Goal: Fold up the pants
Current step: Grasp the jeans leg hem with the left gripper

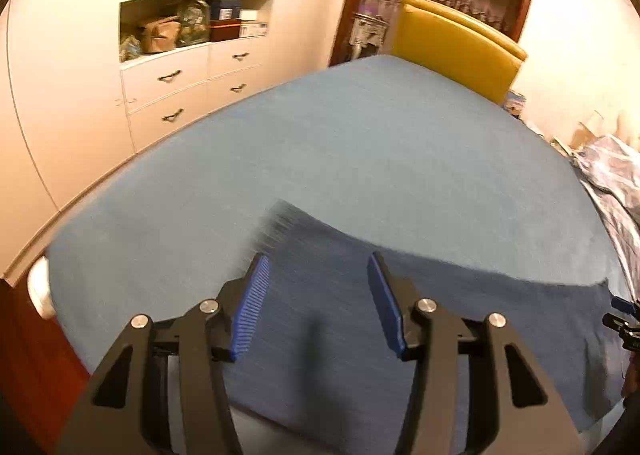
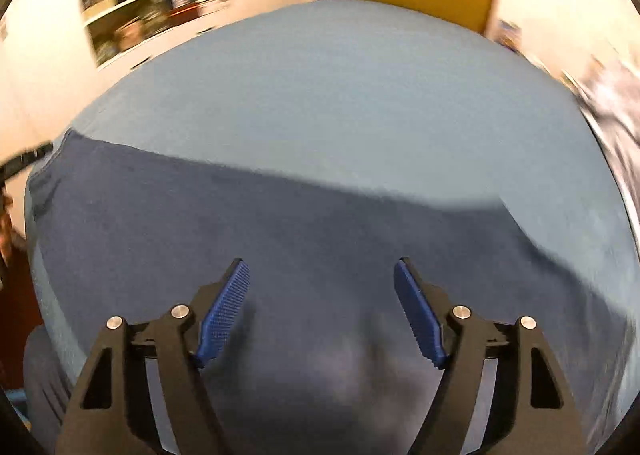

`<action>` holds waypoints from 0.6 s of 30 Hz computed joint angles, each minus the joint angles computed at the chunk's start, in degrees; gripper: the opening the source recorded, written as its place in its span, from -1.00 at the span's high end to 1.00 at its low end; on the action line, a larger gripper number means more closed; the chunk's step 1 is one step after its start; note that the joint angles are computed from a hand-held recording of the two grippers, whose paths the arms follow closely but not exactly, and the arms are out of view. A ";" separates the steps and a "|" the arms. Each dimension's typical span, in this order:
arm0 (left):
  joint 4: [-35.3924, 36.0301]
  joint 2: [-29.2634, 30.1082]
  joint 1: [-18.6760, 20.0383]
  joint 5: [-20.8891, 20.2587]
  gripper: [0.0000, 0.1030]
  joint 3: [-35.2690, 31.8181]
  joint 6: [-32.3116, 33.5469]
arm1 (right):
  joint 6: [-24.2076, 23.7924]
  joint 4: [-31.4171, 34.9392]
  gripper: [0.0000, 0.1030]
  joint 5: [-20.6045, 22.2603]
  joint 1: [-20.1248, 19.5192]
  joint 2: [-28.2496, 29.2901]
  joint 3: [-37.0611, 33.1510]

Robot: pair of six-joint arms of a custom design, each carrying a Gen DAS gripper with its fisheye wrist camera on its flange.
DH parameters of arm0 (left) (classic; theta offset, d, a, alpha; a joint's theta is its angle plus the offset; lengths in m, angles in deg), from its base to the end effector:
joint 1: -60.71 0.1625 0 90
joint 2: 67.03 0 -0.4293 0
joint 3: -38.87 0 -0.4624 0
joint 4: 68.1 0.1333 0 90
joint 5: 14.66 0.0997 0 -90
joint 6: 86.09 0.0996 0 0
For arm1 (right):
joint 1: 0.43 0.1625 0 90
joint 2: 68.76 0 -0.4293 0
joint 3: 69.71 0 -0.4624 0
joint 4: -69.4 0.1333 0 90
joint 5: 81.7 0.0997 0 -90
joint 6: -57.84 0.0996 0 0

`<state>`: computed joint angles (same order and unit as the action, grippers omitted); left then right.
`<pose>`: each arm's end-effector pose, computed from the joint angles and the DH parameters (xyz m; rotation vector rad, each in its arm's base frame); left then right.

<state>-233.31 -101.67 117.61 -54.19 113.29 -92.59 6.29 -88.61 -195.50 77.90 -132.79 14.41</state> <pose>-0.2754 -0.8072 0.1168 0.1921 2.3180 -1.0585 -0.0619 -0.7599 0.4025 0.5808 -2.2312 0.6152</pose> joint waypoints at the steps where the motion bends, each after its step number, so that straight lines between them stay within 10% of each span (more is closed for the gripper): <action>1: 1.55 -0.64 0.83 -2.15 -0.01 -0.79 1.75 | -1.13 0.46 -0.42 -0.81 0.44 1.83 -2.01; 8: 18.68 3.47 3.84 -6.43 0.01 -12.43 4.57 | -3.65 11.71 -0.42 1.43 0.83 7.22 -11.57; 12: 23.00 5.07 4.31 -5.98 0.65 -15.51 4.84 | -5.88 15.25 -0.42 0.58 0.78 8.58 -14.07; 18: 22.75 5.44 4.17 -5.76 0.85 -16.07 6.24 | -6.69 22.59 0.26 1.15 0.33 10.67 -19.06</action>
<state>-210.56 -96.23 121.79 -59.95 97.21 -86.35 -0.41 -66.02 -194.35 78.23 -122.11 -4.65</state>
